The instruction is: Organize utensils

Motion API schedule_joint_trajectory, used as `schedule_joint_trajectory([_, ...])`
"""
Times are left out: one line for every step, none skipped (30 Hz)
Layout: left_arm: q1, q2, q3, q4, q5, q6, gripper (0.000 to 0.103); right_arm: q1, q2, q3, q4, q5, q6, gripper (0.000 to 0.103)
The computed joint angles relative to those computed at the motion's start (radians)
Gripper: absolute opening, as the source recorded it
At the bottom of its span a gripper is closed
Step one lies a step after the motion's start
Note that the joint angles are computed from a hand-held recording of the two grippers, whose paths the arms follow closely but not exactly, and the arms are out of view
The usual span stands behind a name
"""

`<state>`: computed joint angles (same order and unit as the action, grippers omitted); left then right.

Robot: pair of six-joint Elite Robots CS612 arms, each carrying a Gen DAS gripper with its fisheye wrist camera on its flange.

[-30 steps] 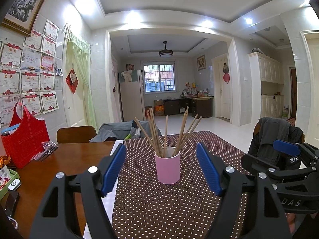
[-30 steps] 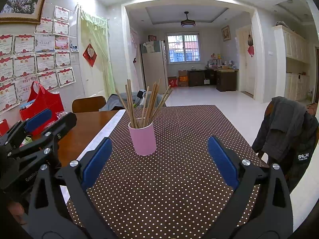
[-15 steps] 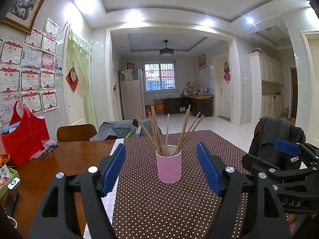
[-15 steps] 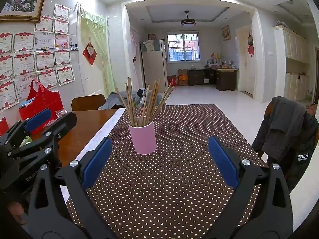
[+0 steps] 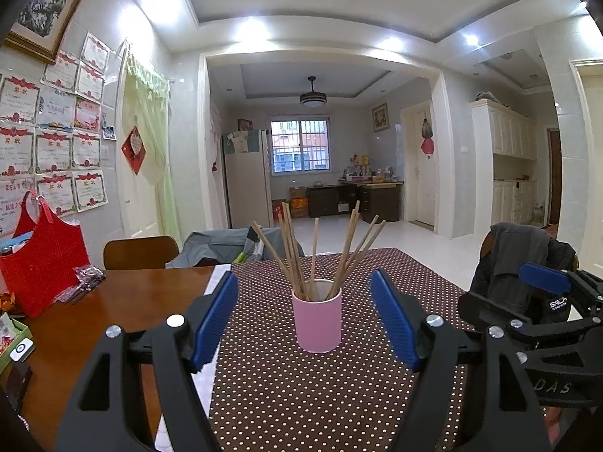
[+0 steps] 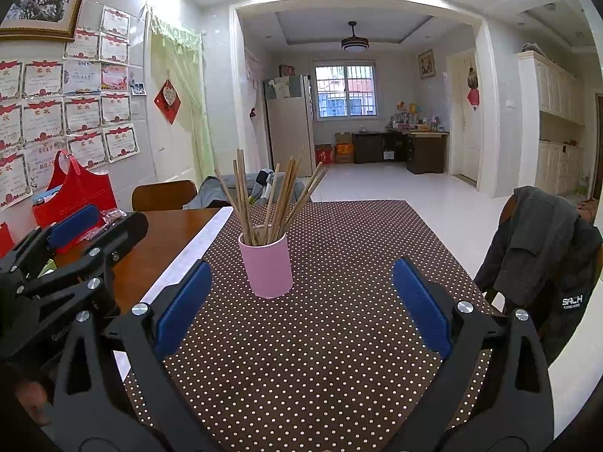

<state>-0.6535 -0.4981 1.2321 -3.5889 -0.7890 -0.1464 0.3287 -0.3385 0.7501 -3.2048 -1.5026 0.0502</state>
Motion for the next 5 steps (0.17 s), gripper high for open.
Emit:
schedule_joint_trajectory([0.002, 0.003, -0.007, 0.012, -0.003, -0.008, 0.072, -0.001, 0.004, -0.008, 0.011, 0.006, 0.002, 0.095])
schedule_joint_trajectory([0.004, 0.006, -0.013, 0.027, -0.004, -0.018, 0.072, -0.003, 0.009, -0.018, 0.025, 0.016, 0.006, 0.095])
schedule_joint_trajectory([0.008, 0.010, -0.022, 0.050, -0.002, -0.029, 0.072, -0.006, 0.016, -0.031, 0.044, 0.026, 0.011, 0.095])
schedule_joint_trajectory([0.012, 0.015, -0.030, 0.069, 0.000, -0.037, 0.072, -0.007, 0.021, -0.042, 0.058, 0.028, 0.013, 0.095])
schedule_joint_trajectory([0.014, 0.019, -0.037, 0.081, 0.002, -0.043, 0.072, -0.009, 0.029, -0.057, 0.073, 0.025, 0.015, 0.095])
